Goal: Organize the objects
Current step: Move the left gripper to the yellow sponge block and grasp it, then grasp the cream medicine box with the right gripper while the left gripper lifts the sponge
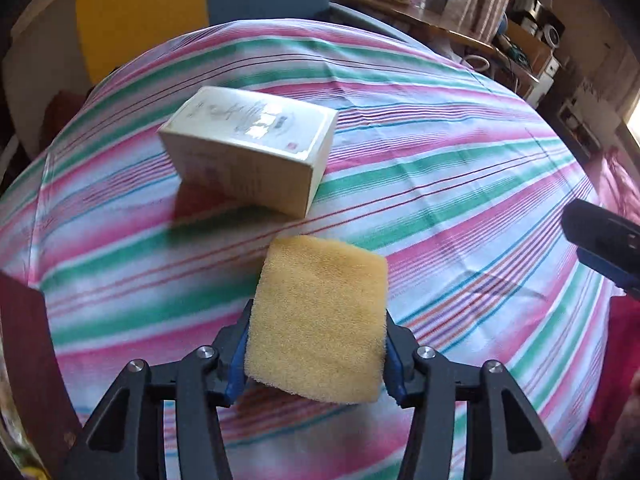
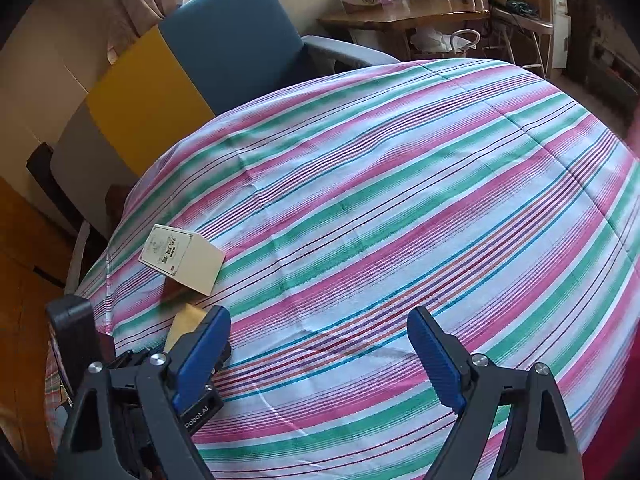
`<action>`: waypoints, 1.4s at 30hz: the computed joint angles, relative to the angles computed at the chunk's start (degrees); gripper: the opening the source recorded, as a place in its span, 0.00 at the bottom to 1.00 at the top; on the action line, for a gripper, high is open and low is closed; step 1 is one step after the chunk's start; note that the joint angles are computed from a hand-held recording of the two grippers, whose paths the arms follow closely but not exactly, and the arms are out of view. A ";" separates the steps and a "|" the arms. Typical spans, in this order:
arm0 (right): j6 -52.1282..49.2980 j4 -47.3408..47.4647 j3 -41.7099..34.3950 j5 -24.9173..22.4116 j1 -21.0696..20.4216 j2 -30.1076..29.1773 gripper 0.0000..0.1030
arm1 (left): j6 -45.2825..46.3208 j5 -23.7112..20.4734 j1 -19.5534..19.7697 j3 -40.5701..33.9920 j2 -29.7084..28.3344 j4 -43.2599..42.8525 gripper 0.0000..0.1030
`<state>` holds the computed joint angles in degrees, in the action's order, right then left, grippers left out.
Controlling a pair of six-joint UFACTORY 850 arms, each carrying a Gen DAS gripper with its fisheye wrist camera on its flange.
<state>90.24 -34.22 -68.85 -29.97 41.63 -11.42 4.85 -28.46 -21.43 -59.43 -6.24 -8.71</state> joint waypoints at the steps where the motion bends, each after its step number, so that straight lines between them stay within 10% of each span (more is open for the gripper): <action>1: -0.11 0.04 -0.08 -0.13 0.03 -0.06 0.88 | -1.18 -0.22 -0.03 0.84 1.01 0.70 0.52; 15: -5.95 5.17 -1.15 -2.28 -0.10 -1.51 0.88 | -23.11 10.18 -6.31 22.71 21.24 21.14 0.53; 42: -19.61 11.04 -6.99 -5.71 1.52 -7.29 0.88 | -11.27 18.69 -3.25 27.39 23.48 11.98 0.54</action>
<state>70.63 -23.18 -75.84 -35.68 43.15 -18.71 -6.42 -9.77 -24.68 -32.04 17.23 3.27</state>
